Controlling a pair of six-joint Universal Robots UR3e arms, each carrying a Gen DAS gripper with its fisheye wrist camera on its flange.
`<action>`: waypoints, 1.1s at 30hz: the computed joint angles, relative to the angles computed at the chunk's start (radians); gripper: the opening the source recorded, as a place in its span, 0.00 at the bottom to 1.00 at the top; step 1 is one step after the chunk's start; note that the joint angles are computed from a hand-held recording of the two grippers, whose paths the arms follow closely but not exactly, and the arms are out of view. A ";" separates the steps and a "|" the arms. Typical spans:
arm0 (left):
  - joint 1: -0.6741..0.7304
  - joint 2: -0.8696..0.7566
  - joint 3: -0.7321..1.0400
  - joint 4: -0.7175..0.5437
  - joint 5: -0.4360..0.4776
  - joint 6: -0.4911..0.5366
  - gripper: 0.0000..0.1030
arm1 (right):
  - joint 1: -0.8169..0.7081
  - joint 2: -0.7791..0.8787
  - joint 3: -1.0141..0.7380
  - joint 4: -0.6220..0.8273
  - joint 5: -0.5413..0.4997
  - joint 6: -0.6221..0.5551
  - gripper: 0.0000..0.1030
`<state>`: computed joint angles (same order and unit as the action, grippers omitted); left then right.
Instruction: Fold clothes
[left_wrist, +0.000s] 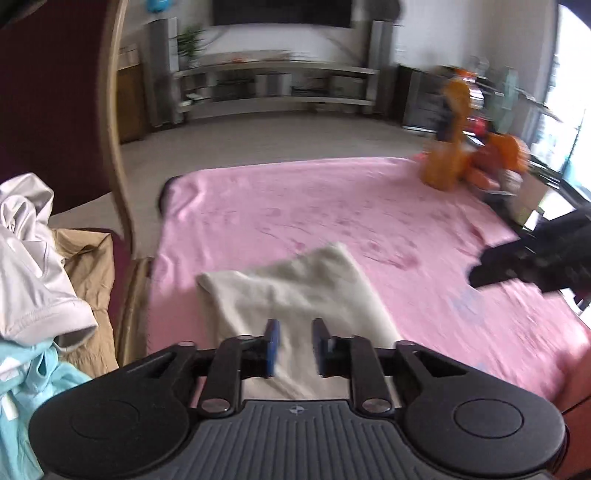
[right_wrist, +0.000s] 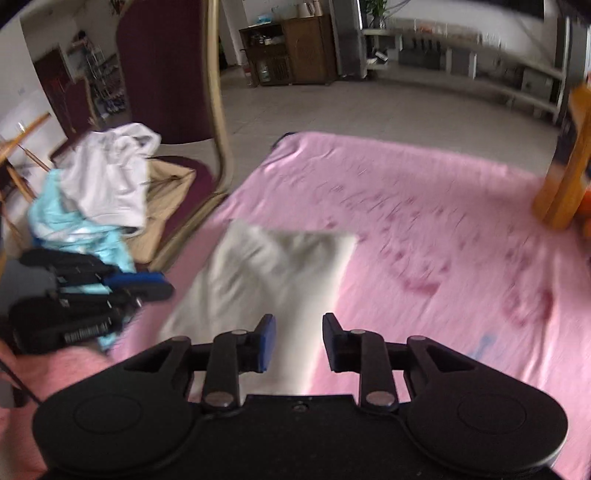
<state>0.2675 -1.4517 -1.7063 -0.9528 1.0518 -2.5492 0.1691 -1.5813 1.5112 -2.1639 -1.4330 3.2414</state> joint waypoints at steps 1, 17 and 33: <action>-0.042 -0.069 0.037 0.026 0.044 -0.044 0.24 | -0.005 0.036 -0.018 -0.013 -0.006 -0.008 0.28; -0.103 -0.686 0.429 0.238 0.089 -0.315 0.11 | -0.227 0.699 -0.061 -0.569 0.653 0.320 0.00; -0.079 -0.365 0.186 0.418 0.276 -0.459 0.09 | -0.414 0.184 0.462 -0.799 0.432 0.556 0.08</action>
<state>0.1888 -1.8163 -1.5202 -0.5349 1.3274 -3.0087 -0.2451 -1.3974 1.9731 -2.9629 -1.0013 3.7976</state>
